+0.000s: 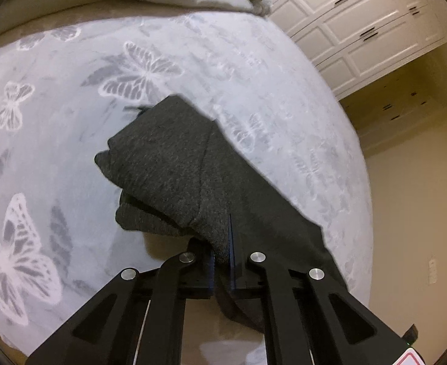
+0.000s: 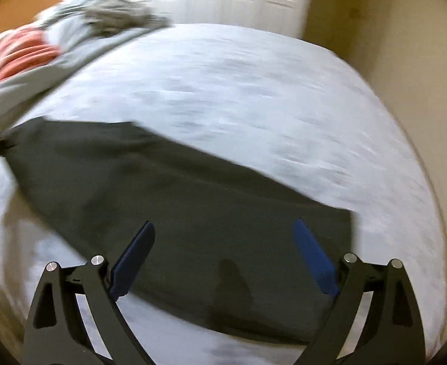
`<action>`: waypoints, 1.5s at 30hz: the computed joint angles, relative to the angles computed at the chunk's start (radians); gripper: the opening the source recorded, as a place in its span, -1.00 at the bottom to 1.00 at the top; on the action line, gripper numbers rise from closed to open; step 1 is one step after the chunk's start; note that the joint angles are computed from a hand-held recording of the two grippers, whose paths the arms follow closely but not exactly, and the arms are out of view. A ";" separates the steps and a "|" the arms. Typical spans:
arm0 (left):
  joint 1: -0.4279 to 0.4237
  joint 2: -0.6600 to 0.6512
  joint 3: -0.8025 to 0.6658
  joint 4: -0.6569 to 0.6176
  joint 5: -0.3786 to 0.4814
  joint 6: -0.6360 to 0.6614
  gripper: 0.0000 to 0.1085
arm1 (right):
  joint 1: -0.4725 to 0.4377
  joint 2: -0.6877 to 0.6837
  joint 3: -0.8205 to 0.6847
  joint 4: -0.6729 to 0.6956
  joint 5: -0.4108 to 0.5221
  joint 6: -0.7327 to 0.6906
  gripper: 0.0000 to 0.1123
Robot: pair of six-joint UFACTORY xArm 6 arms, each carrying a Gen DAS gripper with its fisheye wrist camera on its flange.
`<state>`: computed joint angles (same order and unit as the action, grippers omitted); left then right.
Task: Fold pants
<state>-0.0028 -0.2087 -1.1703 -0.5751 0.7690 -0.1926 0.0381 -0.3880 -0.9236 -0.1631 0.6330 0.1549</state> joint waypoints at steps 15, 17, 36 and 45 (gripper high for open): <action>-0.553 0.061 -0.303 0.543 -0.029 -0.113 -0.68 | -0.318 -0.155 0.046 0.270 0.033 -0.184 0.69; -0.602 0.070 -0.265 0.463 -0.024 -0.035 0.08 | -0.337 -0.171 0.058 0.286 0.042 -0.203 0.69; -0.471 -0.125 0.153 0.544 -0.239 -0.133 0.59 | -0.175 0.087 -0.040 0.529 0.124 -0.231 0.70; -0.429 -0.175 0.188 0.500 -0.218 -0.084 0.59 | -0.081 0.001 -0.039 0.651 0.008 -0.378 -0.67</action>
<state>-0.4321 -0.3840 -0.9823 -0.0752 0.5515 -0.2765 -0.0430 -0.3871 -0.9631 0.4882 0.6406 -0.2233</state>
